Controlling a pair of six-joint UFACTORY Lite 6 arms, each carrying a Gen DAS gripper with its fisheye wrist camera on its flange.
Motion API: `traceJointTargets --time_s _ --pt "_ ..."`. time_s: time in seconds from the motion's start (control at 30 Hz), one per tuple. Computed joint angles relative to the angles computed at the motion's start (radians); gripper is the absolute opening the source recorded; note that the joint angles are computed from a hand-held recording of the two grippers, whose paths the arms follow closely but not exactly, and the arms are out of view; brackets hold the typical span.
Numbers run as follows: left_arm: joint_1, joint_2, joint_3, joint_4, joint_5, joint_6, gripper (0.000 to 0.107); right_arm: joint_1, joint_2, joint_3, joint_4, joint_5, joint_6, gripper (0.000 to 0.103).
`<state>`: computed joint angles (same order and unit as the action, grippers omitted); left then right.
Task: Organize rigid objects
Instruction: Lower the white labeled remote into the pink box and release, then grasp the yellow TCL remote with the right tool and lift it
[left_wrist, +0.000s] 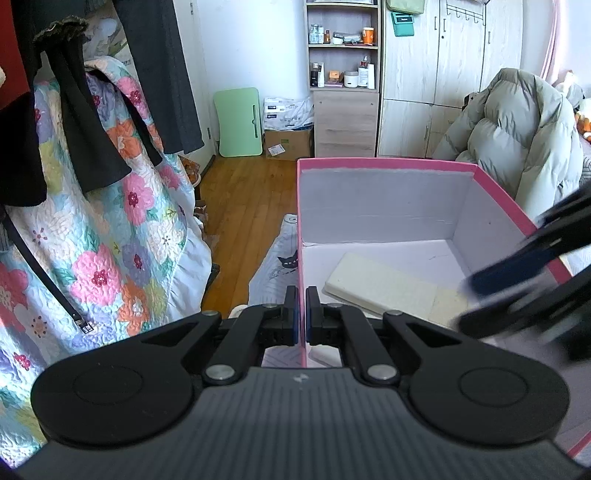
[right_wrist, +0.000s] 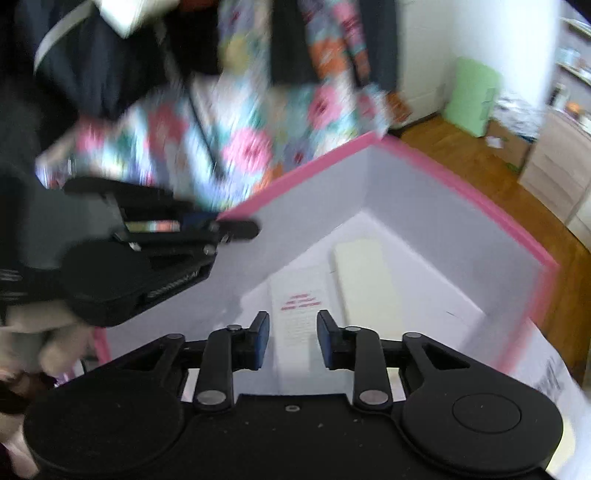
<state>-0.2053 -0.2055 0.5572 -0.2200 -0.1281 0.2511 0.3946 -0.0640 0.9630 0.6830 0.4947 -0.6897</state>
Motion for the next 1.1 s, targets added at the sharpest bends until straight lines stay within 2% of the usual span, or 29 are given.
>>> traceJointTargets --time_s 0.07,0.1,0.2,0.27,0.37,0.43,0.5,0.6,0.73,0.8,0.87,0.9,0.97,1.03,1.1 --pt "-0.002 0.003 0.002 -0.019 -0.001 0.023 0.003 -0.084 -0.173 -0.124 0.078 0.033 -0.062 0.045" --pt "-0.004 0.005 0.004 -0.041 -0.002 0.047 0.003 -0.134 -0.255 -0.172 0.065 0.075 -0.053 0.048" --pt "-0.023 0.009 0.006 -0.189 -0.012 0.194 0.003 -0.258 -0.449 -0.277 -0.076 0.158 0.028 0.048" --pt "-0.028 0.011 0.007 -0.240 -0.015 0.246 0.003 -0.375 -0.541 -0.321 -0.140 0.242 0.016 0.048" --pt "-0.042 0.010 0.008 -0.355 -0.021 0.362 0.003 -0.619 -0.632 -0.410 -0.200 0.389 -0.115 0.048" --pt "-0.047 0.007 0.003 -0.365 -0.030 0.378 0.003 -0.730 -0.664 -0.466 -0.267 0.423 -0.186 0.048" --pt "-0.051 0.006 0.000 -0.396 -0.038 0.412 0.003 -0.803 -0.680 -0.507 -0.326 0.427 -0.243 0.048" --pt "-0.071 0.009 0.004 -0.528 -0.054 0.542 0.003 -0.855 -0.732 -0.569 -0.385 0.400 -0.341 0.048" --pt "-0.073 0.012 0.008 -0.556 -0.053 0.572 0.003 -0.832 -0.735 -0.616 -0.479 0.344 -0.367 0.056" --pt "-0.072 0.012 0.008 -0.527 -0.045 0.536 0.003 -0.785 -0.729 -0.641 -0.521 0.299 -0.373 0.057" --pt "-0.059 0.007 0.003 -0.407 -0.039 0.426 0.004 -0.744 -0.684 -0.661 -0.564 0.214 -0.381 0.065" --pt "-0.049 0.007 0.003 -0.348 -0.033 0.376 0.004 -0.738 -0.648 -0.649 -0.567 0.195 -0.404 0.070" --pt "-0.045 0.008 0.003 -0.323 -0.030 0.361 0.005 -0.741 -0.551 -0.629 -0.589 0.154 -0.443 0.071" --pt "-0.060 0.008 0.002 -0.435 -0.042 0.480 0.005 -0.801 -0.473 -0.585 -0.494 0.163 -0.569 0.070" --pt "-0.072 0.009 0.003 -0.528 -0.055 0.576 0.005 -0.867 -0.407 -0.538 -0.391 0.219 -0.649 0.067"
